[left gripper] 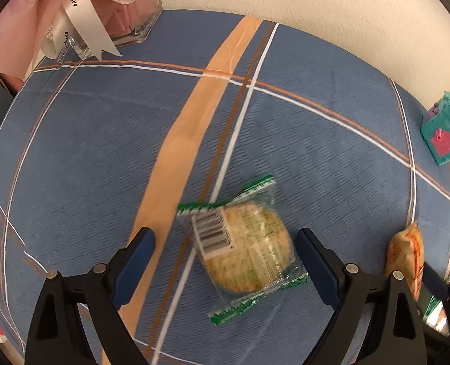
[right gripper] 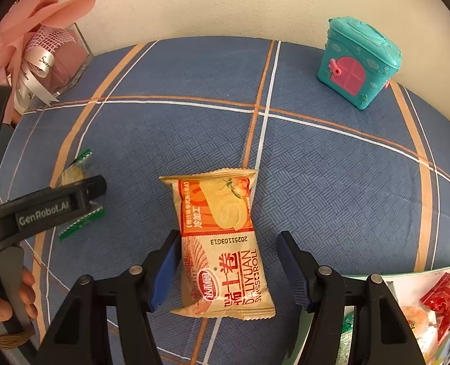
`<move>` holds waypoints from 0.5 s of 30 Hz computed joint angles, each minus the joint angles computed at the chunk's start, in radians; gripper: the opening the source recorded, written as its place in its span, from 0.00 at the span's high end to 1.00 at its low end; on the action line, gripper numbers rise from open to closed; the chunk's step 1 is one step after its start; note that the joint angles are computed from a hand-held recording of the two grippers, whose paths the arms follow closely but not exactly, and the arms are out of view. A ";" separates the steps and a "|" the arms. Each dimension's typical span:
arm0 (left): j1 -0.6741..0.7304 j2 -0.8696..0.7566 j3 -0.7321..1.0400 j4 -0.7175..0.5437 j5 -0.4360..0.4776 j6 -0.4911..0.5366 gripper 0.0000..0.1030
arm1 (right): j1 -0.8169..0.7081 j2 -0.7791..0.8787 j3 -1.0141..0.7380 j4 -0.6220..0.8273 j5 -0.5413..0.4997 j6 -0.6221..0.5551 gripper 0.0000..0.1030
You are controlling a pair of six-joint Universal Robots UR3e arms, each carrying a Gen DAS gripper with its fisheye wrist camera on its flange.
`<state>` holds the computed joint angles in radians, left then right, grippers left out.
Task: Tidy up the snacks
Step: 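Grasp the round green-edged biscuit with the left gripper while the right grasps the orange swiss roll packet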
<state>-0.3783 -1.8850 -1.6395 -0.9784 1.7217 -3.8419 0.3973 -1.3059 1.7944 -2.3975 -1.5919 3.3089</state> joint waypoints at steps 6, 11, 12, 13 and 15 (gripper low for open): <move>0.017 0.080 -0.088 -0.007 0.035 0.020 0.09 | -0.002 -0.011 -0.008 0.028 -0.007 -0.004 0.35; 0.031 0.130 -0.118 -0.016 0.043 0.055 0.09 | 0.003 -0.018 -0.006 0.028 -0.013 -0.001 0.35; 0.028 0.126 -0.108 -0.019 0.043 0.057 0.09 | 0.005 -0.017 -0.010 0.031 -0.016 0.000 0.35; 0.020 0.120 -0.092 -0.026 0.040 0.054 0.09 | 0.009 -0.013 -0.018 0.035 -0.019 0.002 0.35; 0.005 0.127 -0.088 -0.028 0.025 0.052 0.09 | 0.014 -0.003 -0.039 0.057 -0.022 -0.003 0.35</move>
<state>-0.3735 -1.7581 -1.7278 -1.0065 1.7466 -3.7897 0.4113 -1.3092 1.7551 -2.3407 -1.6144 3.3054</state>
